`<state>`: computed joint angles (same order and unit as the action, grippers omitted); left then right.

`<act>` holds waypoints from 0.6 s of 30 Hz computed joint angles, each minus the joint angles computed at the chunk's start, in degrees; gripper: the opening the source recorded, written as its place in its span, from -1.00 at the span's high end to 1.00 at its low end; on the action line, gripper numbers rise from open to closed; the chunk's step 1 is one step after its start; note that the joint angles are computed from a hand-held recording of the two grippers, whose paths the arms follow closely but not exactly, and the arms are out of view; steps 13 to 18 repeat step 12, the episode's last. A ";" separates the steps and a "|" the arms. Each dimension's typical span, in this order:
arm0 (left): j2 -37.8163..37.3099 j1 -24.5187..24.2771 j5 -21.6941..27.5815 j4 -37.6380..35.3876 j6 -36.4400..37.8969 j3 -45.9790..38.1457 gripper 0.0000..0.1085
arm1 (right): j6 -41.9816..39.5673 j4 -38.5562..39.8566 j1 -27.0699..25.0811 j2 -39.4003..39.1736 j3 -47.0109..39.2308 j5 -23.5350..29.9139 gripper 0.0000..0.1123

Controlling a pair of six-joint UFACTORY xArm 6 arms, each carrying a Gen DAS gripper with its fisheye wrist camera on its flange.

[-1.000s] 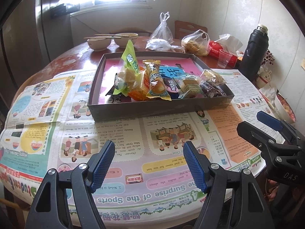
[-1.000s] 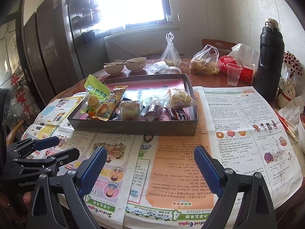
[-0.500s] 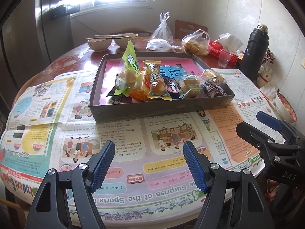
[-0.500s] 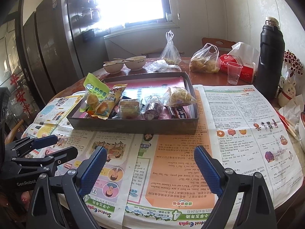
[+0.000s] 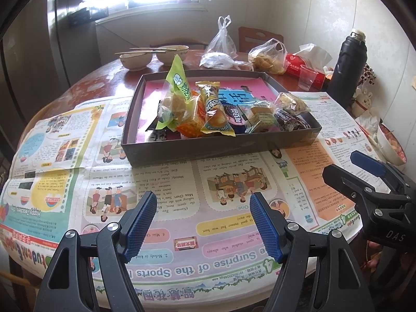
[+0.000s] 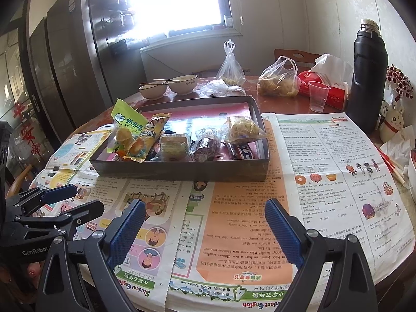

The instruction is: Organize snacks

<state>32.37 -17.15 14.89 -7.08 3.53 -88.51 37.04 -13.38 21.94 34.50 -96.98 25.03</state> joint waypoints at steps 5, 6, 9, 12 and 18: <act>0.41 -0.16 -0.60 -3.32 3.25 -0.24 -0.39 | -0.38 0.80 -0.23 0.27 -0.18 0.20 -0.69; 0.60 -0.14 -0.52 -4.51 4.32 -0.48 -0.39 | -0.42 0.92 -0.36 0.37 -0.22 0.20 -0.70; 1.15 0.07 0.40 -8.48 7.84 -1.48 -0.39 | -0.12 1.33 -1.12 0.96 -0.75 0.90 -0.76; 2.34 1.58 1.82 -7.96 7.13 -3.76 -0.40 | 1.43 0.68 -2.63 1.83 -1.98 2.84 -0.77; 2.34 1.58 1.82 -7.96 7.13 -3.76 -0.40 | 1.43 0.68 -2.63 1.83 -1.98 2.84 -0.77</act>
